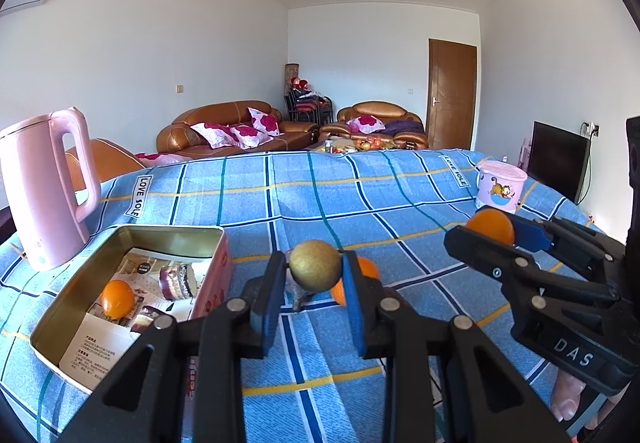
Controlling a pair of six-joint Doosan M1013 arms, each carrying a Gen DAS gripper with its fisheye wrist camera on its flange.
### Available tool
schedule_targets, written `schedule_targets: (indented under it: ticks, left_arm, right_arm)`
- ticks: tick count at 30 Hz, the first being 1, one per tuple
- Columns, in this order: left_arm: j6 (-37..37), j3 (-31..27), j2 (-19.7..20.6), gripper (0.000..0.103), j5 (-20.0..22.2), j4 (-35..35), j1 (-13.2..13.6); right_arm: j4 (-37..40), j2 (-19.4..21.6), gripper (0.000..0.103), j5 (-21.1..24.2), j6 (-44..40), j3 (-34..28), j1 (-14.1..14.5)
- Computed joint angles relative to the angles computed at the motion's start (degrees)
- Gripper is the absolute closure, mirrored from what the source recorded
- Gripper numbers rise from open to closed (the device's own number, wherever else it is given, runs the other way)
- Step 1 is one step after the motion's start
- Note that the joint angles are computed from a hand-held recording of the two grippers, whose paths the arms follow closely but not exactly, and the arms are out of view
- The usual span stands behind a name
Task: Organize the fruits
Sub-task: 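Lift and carry the kiwi and the orange over the tin box with both grippers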
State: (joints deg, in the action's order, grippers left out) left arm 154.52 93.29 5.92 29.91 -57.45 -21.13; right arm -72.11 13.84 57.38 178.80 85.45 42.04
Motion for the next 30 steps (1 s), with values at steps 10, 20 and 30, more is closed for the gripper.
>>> schedule_targets:
  ticks: [10, 20, 30]
  left_arm:
    - [0.68, 0.17, -0.09, 0.073, -0.91, -0.65, 0.01]
    - [-5.84, -0.91, 0.50, 0.073, -1.81, 6.15, 0.92]
    - [-10.66, -2.34, 1.08, 0.073, -2.40, 10.29, 3.05]
  right_arm:
    - [-1.54, 0.45, 0.062, 0.80, -0.28, -0.33, 0.67]
    - [1.80, 1.81, 0.062, -0.40, -4.27, -2.65, 0.16]
    - [3.91, 3.85, 0.062, -4.02, -8.21, -6.30, -0.68]
